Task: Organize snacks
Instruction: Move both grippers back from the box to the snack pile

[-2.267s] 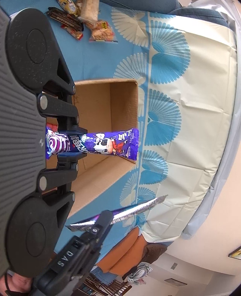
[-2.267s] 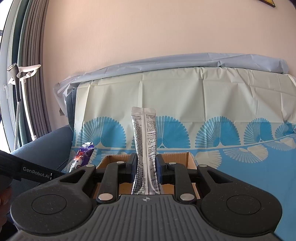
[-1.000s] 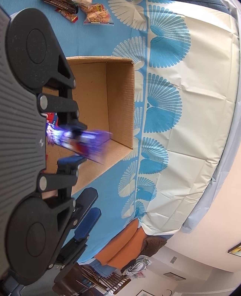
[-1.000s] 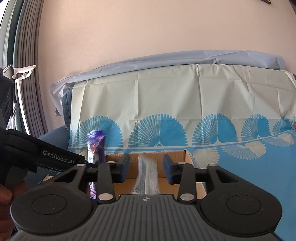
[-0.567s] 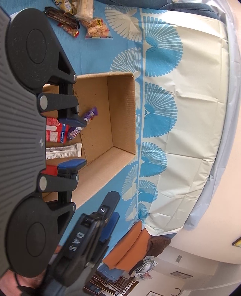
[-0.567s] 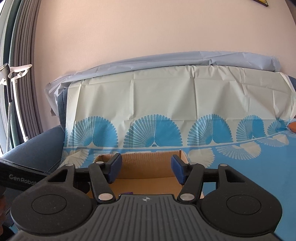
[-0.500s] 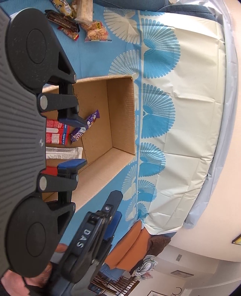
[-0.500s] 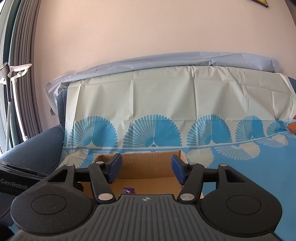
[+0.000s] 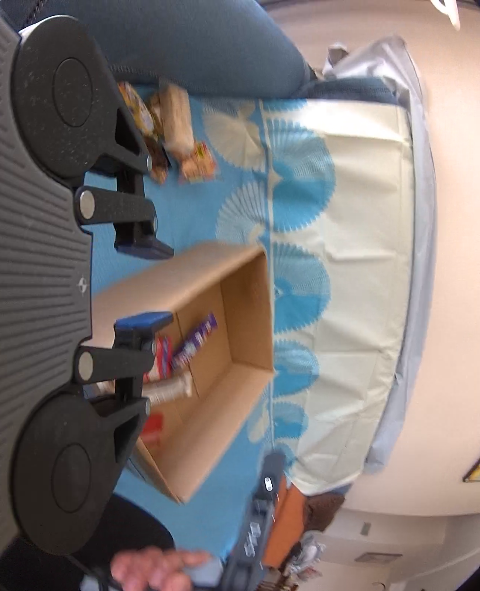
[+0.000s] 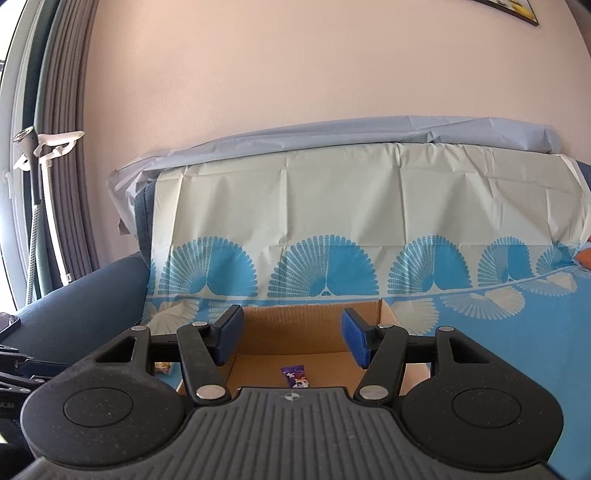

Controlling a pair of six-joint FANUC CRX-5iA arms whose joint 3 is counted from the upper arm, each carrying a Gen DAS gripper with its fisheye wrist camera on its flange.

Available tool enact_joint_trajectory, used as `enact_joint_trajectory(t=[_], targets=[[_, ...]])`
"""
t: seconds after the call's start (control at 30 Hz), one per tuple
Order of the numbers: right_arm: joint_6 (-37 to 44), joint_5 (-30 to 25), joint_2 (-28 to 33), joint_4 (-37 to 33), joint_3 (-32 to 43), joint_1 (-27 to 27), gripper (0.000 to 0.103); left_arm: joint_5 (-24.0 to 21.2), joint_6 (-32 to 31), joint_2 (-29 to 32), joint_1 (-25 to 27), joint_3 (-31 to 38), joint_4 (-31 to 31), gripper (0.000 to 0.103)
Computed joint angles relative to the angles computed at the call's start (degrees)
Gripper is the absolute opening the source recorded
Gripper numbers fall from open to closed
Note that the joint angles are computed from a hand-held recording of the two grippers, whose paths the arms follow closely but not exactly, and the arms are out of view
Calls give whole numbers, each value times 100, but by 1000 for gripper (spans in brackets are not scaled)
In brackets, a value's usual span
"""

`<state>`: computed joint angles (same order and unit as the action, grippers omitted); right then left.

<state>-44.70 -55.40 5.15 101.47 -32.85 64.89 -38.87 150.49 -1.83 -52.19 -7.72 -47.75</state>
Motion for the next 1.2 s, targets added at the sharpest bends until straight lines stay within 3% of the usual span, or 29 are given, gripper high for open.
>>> enact_joint_trajectory(t=[0.1, 0.2, 0.27, 0.33, 0.47, 0.77, 0.87, 1.0, 1.2], targets=[[167, 95, 49, -23, 65, 174, 51, 53, 191, -200, 172, -327, -237, 25], [331, 207, 135, -112, 168, 310, 42, -1, 517, -242, 124, -501, -892, 25], [415, 287, 213, -218, 240, 377, 38, 312, 425, -287, 406, -679, -675, 25], [496, 326, 302, -274, 332, 423, 33, 437, 1124, -385, 536, -794, -780, 25], [492, 503, 507, -293, 485, 430, 30, 567, 2011, -526, 576, -974, -1079, 25], [753, 1248, 1007, 387, 952, 191, 29, 296, 2846, -399, 733, -990, -1210, 25], [905, 1568, 1188, 395, 1179, 126, 30, 272, 2726, -303, 908, -936, -963, 25], [1024, 1917, 1391, 423, 1432, 39, 30, 255, 2048, -77, 1072, -772, -557, 25], [1419, 2158, 1688, -258, 1764, 58, 30, 416, 1651, 230, 1310, -603, -265, 26]])
